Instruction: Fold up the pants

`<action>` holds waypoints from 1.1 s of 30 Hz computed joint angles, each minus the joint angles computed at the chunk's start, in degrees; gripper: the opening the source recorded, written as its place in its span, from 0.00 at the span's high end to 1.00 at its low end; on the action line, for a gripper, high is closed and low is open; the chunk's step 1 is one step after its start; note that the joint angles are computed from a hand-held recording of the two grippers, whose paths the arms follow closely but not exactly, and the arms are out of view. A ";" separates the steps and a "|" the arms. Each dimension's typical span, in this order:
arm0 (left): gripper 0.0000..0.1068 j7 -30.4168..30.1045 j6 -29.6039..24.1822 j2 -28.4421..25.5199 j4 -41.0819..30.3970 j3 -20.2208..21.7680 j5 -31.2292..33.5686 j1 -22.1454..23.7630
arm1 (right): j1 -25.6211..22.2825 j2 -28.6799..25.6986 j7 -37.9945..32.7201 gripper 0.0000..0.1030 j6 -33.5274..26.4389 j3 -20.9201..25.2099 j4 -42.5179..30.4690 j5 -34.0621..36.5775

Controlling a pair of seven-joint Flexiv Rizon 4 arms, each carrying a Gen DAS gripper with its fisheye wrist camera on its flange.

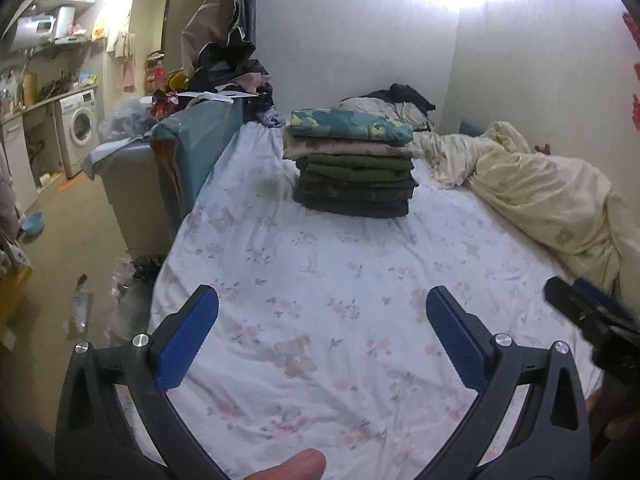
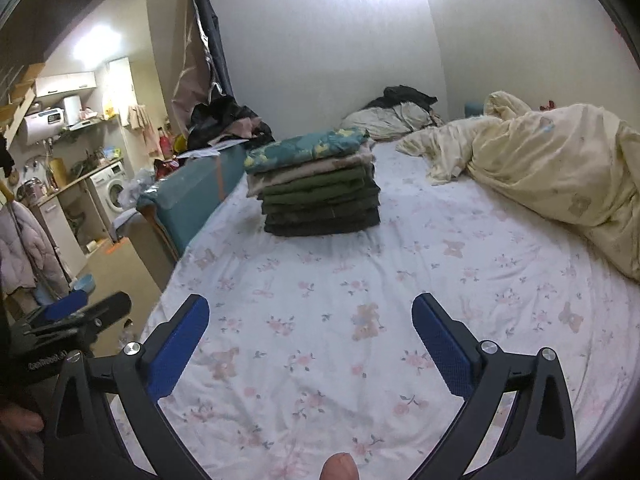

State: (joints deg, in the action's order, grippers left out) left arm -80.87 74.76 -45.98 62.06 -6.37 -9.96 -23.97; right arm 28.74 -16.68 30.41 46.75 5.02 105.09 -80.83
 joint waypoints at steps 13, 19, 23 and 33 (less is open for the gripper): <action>0.04 -1.49 -4.11 -1.64 -2.64 3.13 2.99 -1.62 | 1.62 -3.31 -8.12 0.00 -2.45 -0.90 -2.24 5.30; 0.04 -1.83 -3.05 -1.40 -2.03 3.57 4.88 -1.78 | 1.83 -3.63 -9.22 0.00 -1.69 -1.43 -2.25 5.69; 0.04 -2.25 -2.16 -1.25 -1.71 4.02 5.57 -1.91 | 2.03 -3.65 -9.32 0.00 -1.92 -1.48 -2.34 5.60; 0.04 -2.51 -2.46 -1.26 -2.01 4.08 5.52 -1.78 | 2.24 -4.10 -10.53 0.00 -2.13 -1.62 -2.54 6.05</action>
